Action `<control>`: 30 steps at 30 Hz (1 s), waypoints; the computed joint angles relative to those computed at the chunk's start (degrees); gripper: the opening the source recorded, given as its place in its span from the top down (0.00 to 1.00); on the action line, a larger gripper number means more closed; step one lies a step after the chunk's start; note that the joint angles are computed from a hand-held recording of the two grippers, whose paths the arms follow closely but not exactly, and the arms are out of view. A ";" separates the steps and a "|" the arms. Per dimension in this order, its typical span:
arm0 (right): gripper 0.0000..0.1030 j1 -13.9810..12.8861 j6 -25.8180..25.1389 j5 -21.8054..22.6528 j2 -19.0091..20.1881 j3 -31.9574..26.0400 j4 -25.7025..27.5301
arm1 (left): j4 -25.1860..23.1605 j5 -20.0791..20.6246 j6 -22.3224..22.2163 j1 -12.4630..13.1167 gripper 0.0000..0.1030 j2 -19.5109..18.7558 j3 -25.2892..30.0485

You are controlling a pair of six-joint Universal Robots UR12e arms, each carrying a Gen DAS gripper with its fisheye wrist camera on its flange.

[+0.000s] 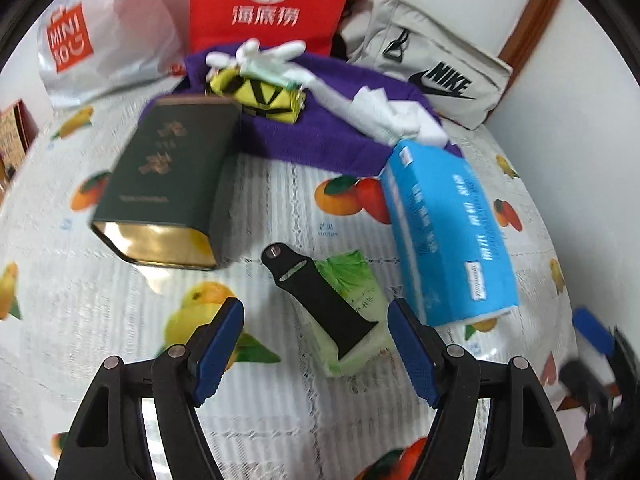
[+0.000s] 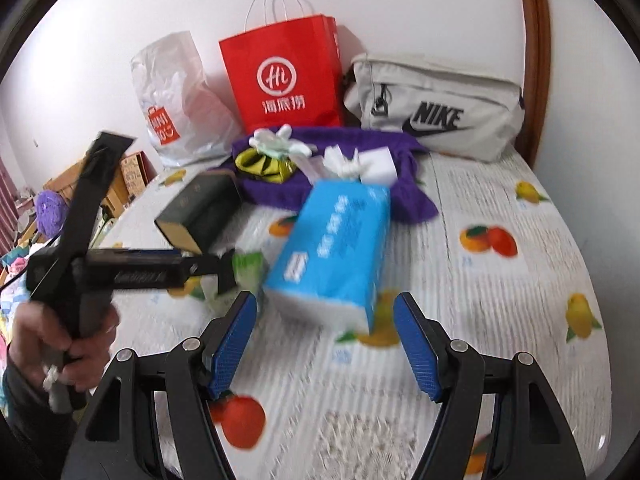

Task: Organize soft objects
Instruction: 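Withdraw both open tools from the towel toward the green wet-wipe pack, then reach the right tool down around the green wet-wipe pack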

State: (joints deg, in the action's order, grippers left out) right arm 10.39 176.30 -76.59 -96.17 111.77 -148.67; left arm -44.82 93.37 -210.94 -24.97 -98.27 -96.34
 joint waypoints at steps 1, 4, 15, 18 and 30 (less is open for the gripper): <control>0.32 -0.05 -0.25 -0.29 -0.30 0.60 -0.29 | 0.17 0.16 -0.39 -0.03 0.29 -0.45 0.08; 0.32 -0.09 -0.74 -0.83 -0.86 1.71 0.25 | -0.17 1.69 -1.25 -0.32 0.30 -1.89 0.71; 0.32 1.08 -0.99 0.41 -0.69 2.45 2.52 | 3.94 0.16 3.03 -0.84 0.68 -1.30 -1.32; 0.32 1.63 -1.51 0.68 -0.65 2.58 2.56 | 6.00 -5.28 3.05 0.16 0.71 0.93 -4.29; 0.32 3.37 -2.47 1.23 -0.79 3.48 3.45 | 9.83 -6.94 1.30 0.98 0.49 4.09 -9.01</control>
